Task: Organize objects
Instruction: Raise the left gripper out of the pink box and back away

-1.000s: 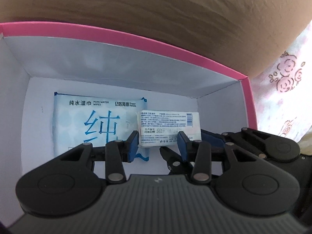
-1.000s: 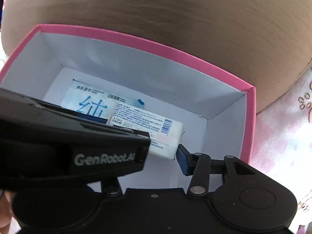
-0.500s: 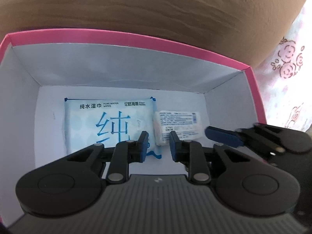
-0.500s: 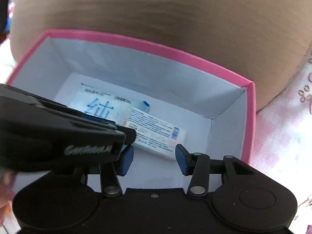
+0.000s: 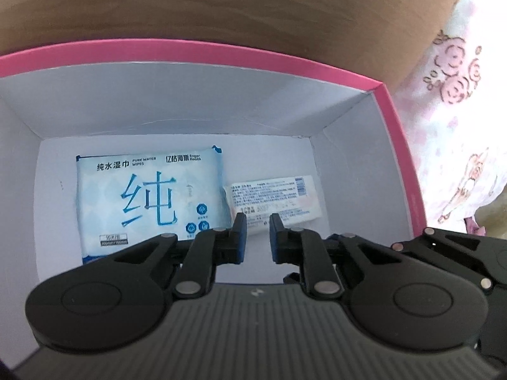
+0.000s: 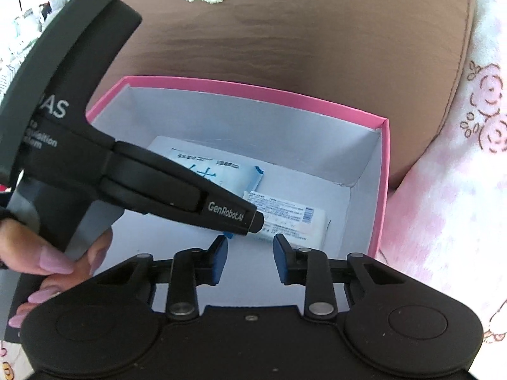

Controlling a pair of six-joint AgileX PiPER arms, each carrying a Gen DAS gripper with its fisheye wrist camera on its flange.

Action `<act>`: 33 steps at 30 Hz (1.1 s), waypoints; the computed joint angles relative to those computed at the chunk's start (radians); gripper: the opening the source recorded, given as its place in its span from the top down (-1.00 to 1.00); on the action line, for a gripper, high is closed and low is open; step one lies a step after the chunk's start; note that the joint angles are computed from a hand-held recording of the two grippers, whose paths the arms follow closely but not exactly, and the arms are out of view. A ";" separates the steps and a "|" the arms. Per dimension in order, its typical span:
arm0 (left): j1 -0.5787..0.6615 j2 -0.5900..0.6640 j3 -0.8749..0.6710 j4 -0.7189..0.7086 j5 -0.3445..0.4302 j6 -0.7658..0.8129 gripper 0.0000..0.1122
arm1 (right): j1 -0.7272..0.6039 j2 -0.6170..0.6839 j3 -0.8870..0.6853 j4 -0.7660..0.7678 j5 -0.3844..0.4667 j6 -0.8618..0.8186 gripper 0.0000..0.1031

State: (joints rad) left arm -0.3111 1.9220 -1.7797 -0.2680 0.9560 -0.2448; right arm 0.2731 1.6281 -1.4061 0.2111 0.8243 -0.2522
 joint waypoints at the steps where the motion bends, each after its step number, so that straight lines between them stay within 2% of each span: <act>1: -0.001 -0.009 0.003 0.001 0.008 0.004 0.75 | -0.001 -0.010 0.008 0.003 -0.001 0.001 0.34; 5: -0.009 -0.062 0.026 0.023 0.037 0.017 0.74 | -0.008 -0.054 0.044 0.013 -0.009 0.018 0.33; 14: 0.006 -0.272 0.173 0.033 0.064 0.042 0.73 | 0.010 -0.204 0.167 0.018 -0.061 0.054 0.27; 22: -0.003 -0.390 0.195 0.055 0.134 0.018 0.73 | 0.056 -0.270 0.160 -0.052 0.003 0.145 0.25; 26: -0.008 -0.436 0.178 0.066 0.181 0.033 0.69 | 0.110 -0.341 0.176 -0.171 0.034 0.259 0.25; 33: -0.012 -0.504 0.158 0.077 0.261 0.049 0.66 | 0.130 -0.416 0.180 -0.166 0.060 0.301 0.24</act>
State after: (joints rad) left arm -0.3235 1.4179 -1.6220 -0.1914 1.2175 -0.1962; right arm 0.4026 1.2120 -1.2260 0.0448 0.8839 0.0491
